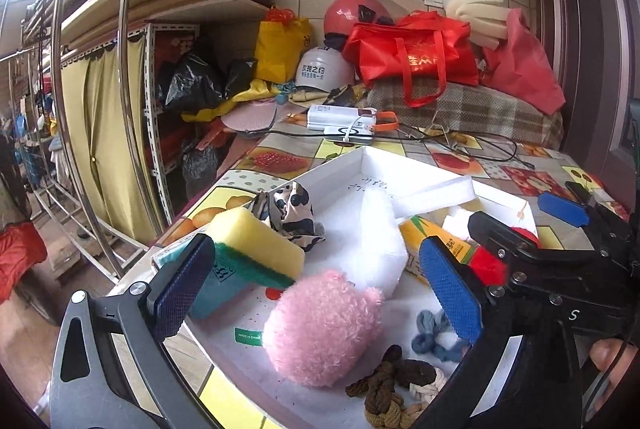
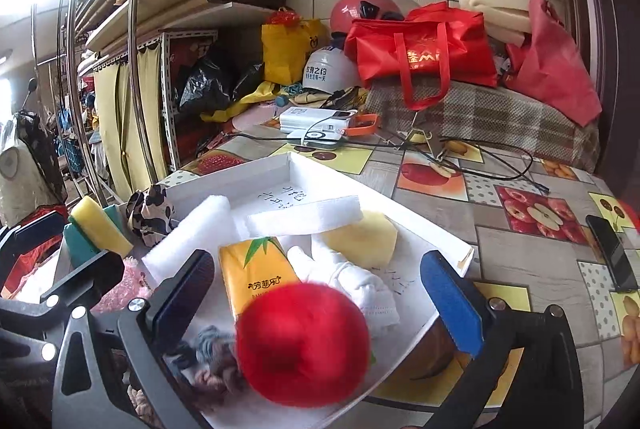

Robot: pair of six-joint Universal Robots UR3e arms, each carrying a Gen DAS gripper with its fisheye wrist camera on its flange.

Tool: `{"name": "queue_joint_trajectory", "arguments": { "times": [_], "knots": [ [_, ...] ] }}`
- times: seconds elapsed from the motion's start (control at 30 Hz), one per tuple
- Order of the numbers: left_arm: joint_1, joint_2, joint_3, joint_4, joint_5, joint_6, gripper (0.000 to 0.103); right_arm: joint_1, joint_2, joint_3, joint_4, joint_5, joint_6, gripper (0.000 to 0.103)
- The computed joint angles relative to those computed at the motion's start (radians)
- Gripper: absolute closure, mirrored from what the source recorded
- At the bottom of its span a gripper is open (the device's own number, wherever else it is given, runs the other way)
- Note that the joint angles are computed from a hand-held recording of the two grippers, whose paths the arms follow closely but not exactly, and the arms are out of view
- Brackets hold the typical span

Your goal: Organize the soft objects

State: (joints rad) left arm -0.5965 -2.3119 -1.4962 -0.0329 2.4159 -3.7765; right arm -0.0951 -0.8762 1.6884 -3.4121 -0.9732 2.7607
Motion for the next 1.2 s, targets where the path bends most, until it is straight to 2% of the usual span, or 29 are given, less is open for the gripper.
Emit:
{"name": "queue_joint_trajectory", "arguments": {
  "times": [0.17,0.27,0.37,0.73,0.97,1.2],
  "knots": [
    [-0.029,-0.012,-0.004,0.034,0.071,-0.026,0.000,-0.034,0.010,0.068,-0.193,0.052,0.053,0.000],
    [-0.043,-0.010,-0.002,0.005,0.092,-0.066,0.000,-0.051,0.014,0.100,-0.283,0.068,0.085,0.000],
    [-0.066,-0.024,0.027,-0.037,0.146,-0.094,0.000,-0.059,0.009,0.120,-0.304,0.071,0.092,0.000],
    [-0.138,-0.067,0.137,-0.182,0.207,-0.143,0.000,-0.166,-0.043,0.249,-0.343,0.176,0.088,0.000],
    [-0.192,-0.109,0.242,-0.285,0.202,-0.184,0.000,-0.289,-0.096,0.372,-0.358,0.298,0.011,0.000],
    [-0.244,-0.189,0.416,-0.372,0.171,-0.145,0.000,-0.451,-0.212,0.558,-0.270,0.450,-0.234,0.000]
  ]
}}
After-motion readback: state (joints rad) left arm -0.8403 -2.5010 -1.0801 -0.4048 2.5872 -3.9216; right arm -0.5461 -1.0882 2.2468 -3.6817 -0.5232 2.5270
